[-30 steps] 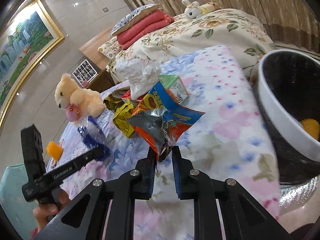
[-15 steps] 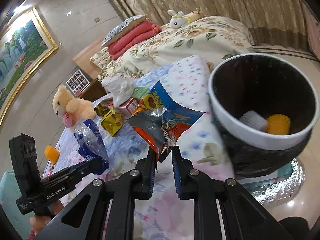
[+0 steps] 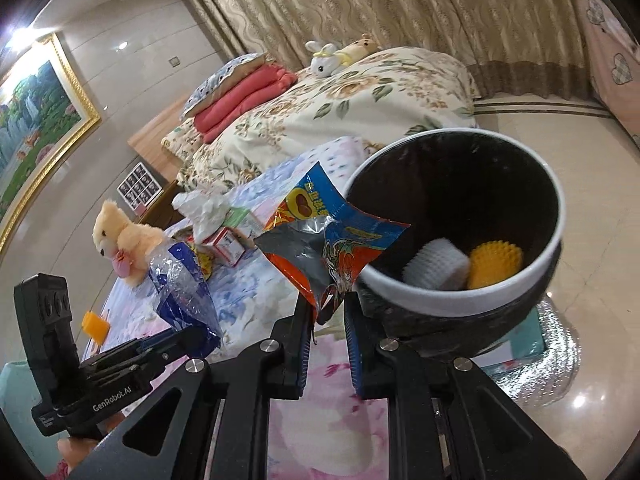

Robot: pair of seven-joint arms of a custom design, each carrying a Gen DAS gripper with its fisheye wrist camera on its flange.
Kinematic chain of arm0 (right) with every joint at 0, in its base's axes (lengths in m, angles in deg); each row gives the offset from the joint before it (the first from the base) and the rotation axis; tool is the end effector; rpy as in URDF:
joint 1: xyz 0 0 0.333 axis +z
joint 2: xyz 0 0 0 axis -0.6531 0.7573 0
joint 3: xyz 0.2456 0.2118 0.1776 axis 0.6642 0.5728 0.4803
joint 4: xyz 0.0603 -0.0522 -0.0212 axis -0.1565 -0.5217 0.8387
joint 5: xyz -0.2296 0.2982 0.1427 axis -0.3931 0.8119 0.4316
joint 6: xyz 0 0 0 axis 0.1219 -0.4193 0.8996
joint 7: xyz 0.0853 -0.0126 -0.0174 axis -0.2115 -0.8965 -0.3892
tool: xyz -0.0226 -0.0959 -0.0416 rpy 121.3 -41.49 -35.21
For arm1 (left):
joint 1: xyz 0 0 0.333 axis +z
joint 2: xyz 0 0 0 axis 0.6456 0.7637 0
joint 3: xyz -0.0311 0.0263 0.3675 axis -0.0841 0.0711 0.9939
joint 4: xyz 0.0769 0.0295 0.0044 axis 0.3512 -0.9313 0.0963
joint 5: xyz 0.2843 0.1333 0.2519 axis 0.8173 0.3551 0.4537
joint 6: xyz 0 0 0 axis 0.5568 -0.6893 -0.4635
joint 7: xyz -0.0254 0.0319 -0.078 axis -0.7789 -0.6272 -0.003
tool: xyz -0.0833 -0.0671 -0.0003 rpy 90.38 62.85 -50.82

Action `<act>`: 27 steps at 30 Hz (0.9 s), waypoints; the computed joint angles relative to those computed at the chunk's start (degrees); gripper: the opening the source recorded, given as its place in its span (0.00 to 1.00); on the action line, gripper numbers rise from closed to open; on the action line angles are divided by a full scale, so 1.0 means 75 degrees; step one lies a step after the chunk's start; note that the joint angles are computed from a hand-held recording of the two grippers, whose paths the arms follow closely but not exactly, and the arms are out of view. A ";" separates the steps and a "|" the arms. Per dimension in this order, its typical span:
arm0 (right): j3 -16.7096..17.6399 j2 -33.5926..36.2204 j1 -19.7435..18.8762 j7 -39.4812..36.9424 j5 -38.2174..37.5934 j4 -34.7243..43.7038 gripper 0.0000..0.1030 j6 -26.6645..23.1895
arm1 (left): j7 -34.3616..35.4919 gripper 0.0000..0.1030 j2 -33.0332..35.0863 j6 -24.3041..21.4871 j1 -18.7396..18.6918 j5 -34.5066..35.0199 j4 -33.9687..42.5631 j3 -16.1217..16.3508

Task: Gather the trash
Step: 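Carry both wrappers over the bin and open both tools to drop them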

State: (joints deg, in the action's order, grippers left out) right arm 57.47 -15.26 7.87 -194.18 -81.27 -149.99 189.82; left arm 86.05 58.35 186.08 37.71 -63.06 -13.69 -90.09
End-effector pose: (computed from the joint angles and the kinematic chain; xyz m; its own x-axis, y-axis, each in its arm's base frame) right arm 0.6140 0.4979 0.2723 -0.4235 -0.7887 -0.4457 -0.4697 0.6119 -0.6364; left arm 0.7599 -0.3023 0.2820 -0.7516 -0.6097 0.2517 -0.5995 0.4724 -0.6460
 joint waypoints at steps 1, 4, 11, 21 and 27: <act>-0.0050 -0.0071 0.0039 0.0091 -0.0040 -0.0118 0.16 -0.0019 | 0.0024 0.22 -0.0007 -0.0004 -0.0025 0.0018 -0.0008 -0.0019; -0.0090 -0.0237 0.0070 0.0320 -0.0193 -0.0374 0.16 -0.0077 | 0.0066 0.22 -0.0027 -0.0018 -0.0101 0.0049 -0.0028 -0.0060; 0.0112 -0.0571 -0.0103 0.0698 -0.0563 -0.0847 0.16 -0.0308 | 0.0034 0.22 0.0041 -0.0161 -0.0385 0.0166 0.0186 -0.0022; 0.0479 -0.0919 -0.0562 0.0989 -0.0975 -0.1351 0.16 -0.0407 | -0.0081 0.22 0.0328 -0.0566 -0.0946 0.0387 0.0936 0.0099; 0.0635 -0.1053 -0.0787 0.1071 -0.1060 -0.1557 0.16 -0.0462 | -0.0156 0.22 0.0552 -0.0819 -0.1281 0.0485 0.1474 0.0185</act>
State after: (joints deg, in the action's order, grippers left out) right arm 62.23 -23.16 1.97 -186.15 -89.22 -161.66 186.35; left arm 84.88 62.49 179.94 28.11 -59.42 -2.64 -88.70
